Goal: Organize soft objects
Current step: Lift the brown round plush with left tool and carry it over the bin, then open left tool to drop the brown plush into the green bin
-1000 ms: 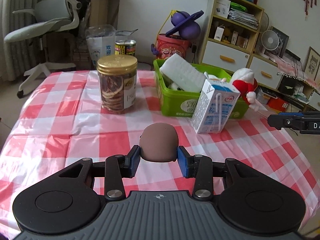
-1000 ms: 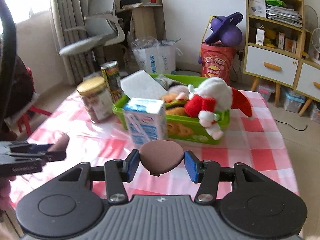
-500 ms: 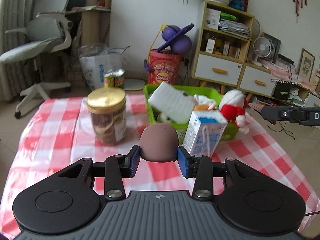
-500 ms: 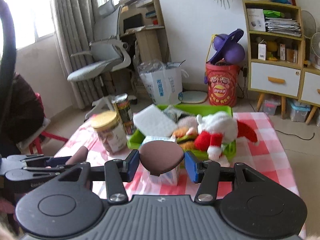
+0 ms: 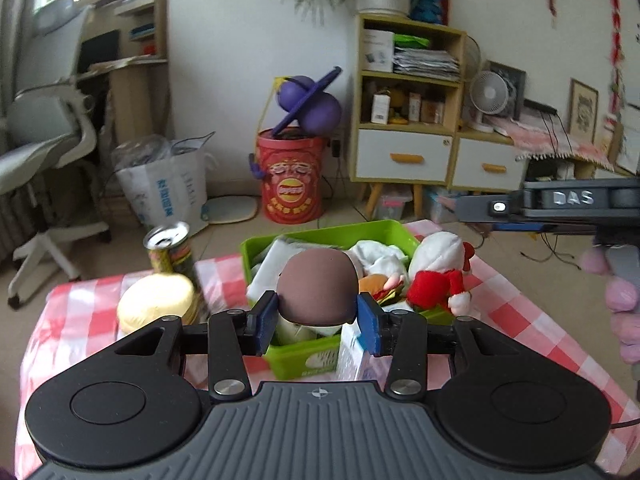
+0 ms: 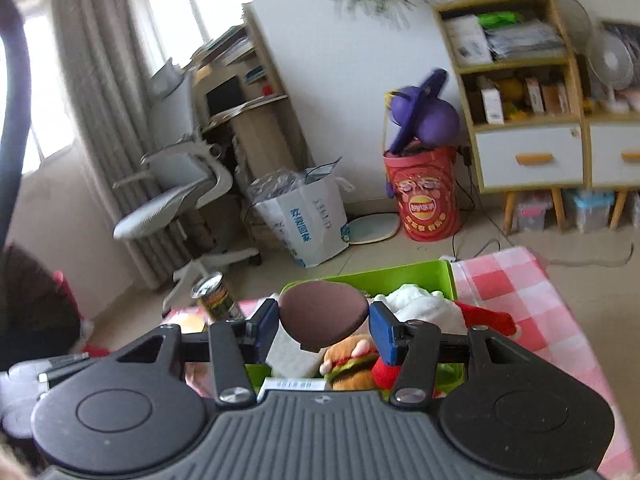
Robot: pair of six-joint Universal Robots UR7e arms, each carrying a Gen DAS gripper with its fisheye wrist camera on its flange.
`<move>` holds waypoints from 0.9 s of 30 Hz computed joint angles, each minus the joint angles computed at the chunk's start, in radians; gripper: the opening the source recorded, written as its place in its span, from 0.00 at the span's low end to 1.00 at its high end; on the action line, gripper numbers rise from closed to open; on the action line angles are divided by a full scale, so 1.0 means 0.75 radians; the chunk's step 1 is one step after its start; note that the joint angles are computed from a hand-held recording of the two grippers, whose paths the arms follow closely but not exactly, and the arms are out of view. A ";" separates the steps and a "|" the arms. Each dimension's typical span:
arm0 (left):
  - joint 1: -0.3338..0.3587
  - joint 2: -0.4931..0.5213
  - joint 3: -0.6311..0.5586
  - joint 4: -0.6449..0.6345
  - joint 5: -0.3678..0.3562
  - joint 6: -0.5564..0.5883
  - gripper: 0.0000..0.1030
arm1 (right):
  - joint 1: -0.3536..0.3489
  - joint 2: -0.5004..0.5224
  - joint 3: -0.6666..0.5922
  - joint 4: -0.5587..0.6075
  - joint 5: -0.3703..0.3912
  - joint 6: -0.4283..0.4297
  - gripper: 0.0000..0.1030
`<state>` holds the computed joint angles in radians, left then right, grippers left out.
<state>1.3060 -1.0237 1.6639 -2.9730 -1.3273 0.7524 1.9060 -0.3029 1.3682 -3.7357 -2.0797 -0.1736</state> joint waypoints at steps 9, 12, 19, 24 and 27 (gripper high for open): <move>-0.021 0.204 -0.234 0.134 0.053 -0.041 0.45 | -0.095 0.036 -0.084 0.029 0.097 0.175 0.32; -0.020 0.262 -0.295 0.143 0.061 -0.062 0.46 | -0.126 0.061 -0.121 0.050 0.118 0.224 0.32; -0.009 0.377 -0.396 0.125 0.044 -0.023 0.46 | -0.154 0.104 -0.193 0.048 0.165 0.199 0.32; -0.008 0.430 -0.448 0.118 0.062 -0.021 0.51 | -0.153 0.128 -0.240 0.066 0.163 0.174 0.32; -0.003 0.440 -0.460 0.117 0.050 -0.029 0.51 | -0.153 0.142 -0.263 0.074 0.157 0.157 0.33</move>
<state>1.3035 -0.6940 1.3190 -2.8850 -1.2901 0.7307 1.7913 -0.1965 1.1712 -3.6803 -1.9618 -0.0556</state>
